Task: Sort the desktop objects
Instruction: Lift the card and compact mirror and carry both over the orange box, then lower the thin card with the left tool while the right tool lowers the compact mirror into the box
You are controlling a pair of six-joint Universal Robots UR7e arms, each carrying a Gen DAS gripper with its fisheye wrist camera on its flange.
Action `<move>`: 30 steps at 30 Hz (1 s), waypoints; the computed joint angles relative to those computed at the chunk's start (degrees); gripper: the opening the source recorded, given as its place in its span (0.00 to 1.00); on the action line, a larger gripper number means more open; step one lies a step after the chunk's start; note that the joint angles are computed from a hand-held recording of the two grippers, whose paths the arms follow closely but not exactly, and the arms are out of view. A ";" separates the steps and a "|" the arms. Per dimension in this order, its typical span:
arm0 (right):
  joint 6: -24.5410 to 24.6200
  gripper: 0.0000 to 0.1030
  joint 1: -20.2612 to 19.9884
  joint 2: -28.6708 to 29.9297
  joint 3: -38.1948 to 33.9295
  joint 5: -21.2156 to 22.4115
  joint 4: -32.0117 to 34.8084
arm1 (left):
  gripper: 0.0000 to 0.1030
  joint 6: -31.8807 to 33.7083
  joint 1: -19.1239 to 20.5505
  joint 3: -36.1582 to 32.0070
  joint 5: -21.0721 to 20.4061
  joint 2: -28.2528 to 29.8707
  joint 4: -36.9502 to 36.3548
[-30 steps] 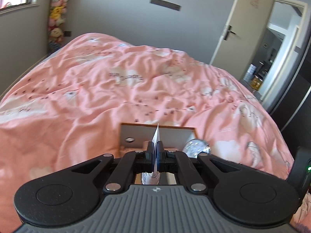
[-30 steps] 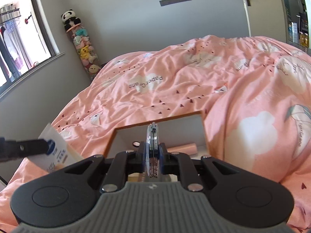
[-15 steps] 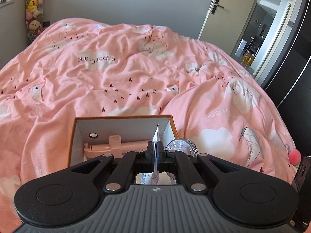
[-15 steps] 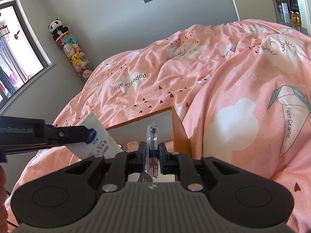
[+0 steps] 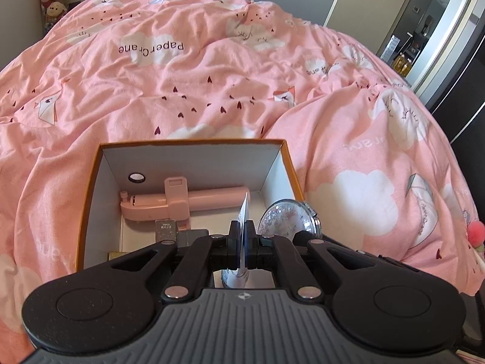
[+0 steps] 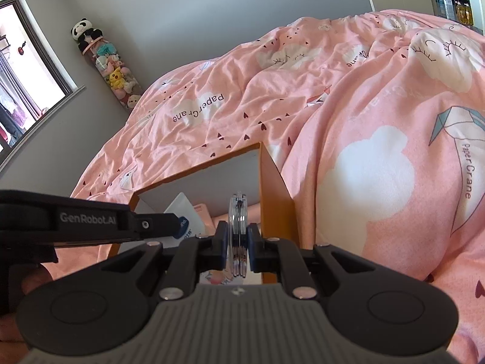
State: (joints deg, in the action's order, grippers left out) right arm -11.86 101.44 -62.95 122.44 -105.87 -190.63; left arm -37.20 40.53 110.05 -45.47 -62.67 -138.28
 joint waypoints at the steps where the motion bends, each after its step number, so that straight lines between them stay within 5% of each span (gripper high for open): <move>1: -0.02 0.13 -0.06 0.06 -0.04 -0.02 0.09 | 0.02 -0.32 0.09 -0.20 0.02 0.30 0.97; 15: -0.28 0.13 -0.58 0.40 -0.59 0.40 2.01 | 0.01 -0.12 0.14 0.42 1.27 1.13 5.79; 30: 0.84 0.13 -1.35 -0.09 -0.58 2.27 3.25 | 0.02 0.27 1.84 0.66 -5.04 -1.19 4.54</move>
